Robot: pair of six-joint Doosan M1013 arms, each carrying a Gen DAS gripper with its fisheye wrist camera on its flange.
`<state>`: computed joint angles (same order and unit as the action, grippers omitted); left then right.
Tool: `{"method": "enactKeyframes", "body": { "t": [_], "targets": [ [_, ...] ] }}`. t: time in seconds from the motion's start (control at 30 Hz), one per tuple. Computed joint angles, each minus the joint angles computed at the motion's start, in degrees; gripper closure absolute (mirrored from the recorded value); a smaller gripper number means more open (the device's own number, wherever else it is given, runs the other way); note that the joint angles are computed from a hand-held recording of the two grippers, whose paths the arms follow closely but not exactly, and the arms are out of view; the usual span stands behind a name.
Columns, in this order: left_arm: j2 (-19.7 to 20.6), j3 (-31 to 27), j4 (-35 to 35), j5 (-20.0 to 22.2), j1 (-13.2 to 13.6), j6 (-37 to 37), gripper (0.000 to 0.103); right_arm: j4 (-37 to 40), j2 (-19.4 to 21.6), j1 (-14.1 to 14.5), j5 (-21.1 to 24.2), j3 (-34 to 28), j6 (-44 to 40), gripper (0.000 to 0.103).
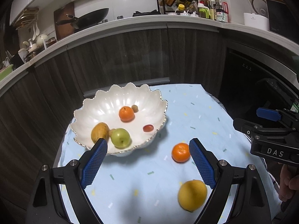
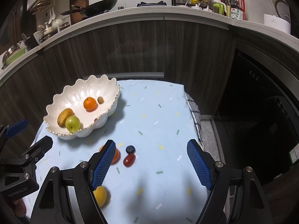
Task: Organize fruits
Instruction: 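Withdraw the open left tool from the bowl toward the large yellow grapefruit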
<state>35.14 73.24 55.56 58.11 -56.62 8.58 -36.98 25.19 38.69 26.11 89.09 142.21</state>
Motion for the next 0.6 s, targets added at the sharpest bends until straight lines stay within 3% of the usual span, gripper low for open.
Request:
{"method": "enactKeyframes", "body": {
  "t": [0.6],
  "targets": [
    [2.2, -1.6, -3.5, 1.7, -1.7, 0.1, 0.013, 3.0, -0.8, -1.2, -4.8, 3.5, -9.8, 0.024]
  ]
}}
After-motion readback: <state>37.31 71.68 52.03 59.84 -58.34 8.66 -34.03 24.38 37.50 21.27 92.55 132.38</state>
